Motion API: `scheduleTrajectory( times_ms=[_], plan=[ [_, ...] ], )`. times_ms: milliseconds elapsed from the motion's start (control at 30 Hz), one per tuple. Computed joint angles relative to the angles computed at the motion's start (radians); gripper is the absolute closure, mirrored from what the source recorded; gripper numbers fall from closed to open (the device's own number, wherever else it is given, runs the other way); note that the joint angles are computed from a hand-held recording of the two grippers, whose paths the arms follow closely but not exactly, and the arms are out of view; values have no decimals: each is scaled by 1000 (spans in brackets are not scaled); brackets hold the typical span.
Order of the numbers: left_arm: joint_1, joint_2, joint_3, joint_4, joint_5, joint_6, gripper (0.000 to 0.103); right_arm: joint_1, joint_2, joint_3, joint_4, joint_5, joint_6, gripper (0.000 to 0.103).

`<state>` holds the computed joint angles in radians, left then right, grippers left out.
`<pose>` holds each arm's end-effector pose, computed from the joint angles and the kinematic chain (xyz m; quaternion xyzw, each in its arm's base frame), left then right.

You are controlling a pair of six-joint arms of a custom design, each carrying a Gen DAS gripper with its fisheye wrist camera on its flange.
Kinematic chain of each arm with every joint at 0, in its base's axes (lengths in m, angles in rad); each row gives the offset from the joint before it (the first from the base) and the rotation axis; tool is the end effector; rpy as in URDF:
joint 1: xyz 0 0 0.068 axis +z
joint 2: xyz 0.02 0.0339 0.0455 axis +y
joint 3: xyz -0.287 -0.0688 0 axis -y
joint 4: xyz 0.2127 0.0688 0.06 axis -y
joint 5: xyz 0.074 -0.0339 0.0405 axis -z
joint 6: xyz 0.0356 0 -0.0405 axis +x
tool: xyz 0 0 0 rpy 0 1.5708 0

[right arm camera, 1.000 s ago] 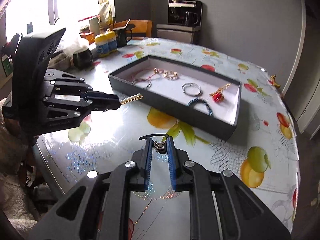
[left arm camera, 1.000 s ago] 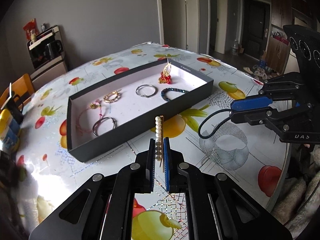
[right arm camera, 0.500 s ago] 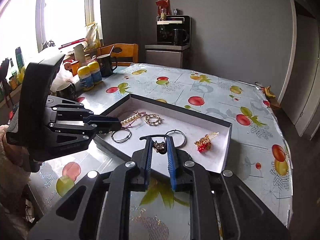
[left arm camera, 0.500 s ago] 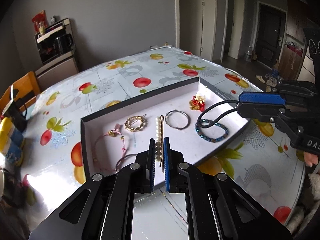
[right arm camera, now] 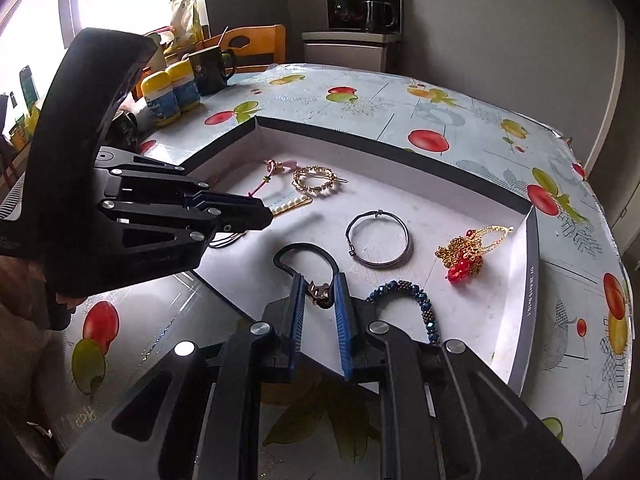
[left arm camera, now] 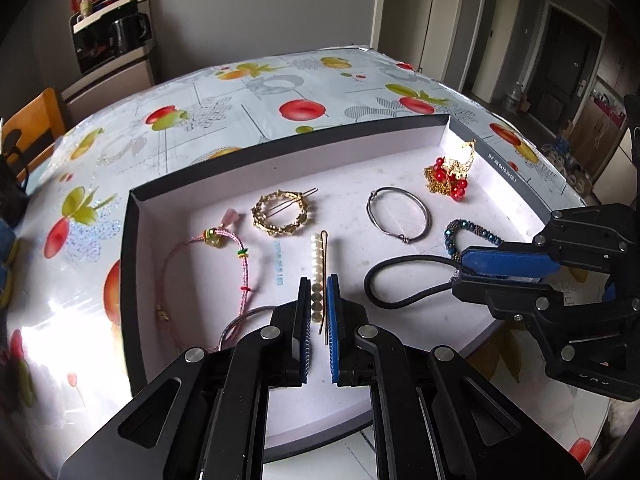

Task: Organize jewelry
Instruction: 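Carry the pearl pin and black hair tie into the box and open both grippers, then withdraw both grippers up and out of the box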

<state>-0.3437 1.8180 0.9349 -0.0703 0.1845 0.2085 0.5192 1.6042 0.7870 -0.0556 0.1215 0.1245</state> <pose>0.3129 -0.1189 0.1766 0.2855 0.9051 -0.1080 0.2959 0.2532 0.1397 0.2025 -0.1636 0.9238 0.0538 0.3418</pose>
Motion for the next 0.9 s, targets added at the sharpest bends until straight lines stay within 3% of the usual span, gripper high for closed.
scheduleTrajectory(
  times_ms=[600, 700, 767, 800, 833, 900],
  plan=[
    [6, 25, 6, 10, 13, -10, 91, -2, 35, 49, -53, 14, -13, 86],
    [12, 18, -3, 22, 19, -16, 79, -3, 32, 49, -55, 29, -7, 81],
    [22, 2, -11, 29, 34, -27, 78, -8, 12, 39, -49, 15, -1, 72],
    [28, -8, -14, 32, 49, -36, 77, -8, 0, 32, -46, 10, -1, 60],
    [39, -26, -19, 33, 72, -46, 76, -5, -13, 28, -49, 12, 0, 55],
    [46, -65, -32, 31, 81, -54, 74, 3, -44, 17, -62, 17, 5, 55]
  ],
)
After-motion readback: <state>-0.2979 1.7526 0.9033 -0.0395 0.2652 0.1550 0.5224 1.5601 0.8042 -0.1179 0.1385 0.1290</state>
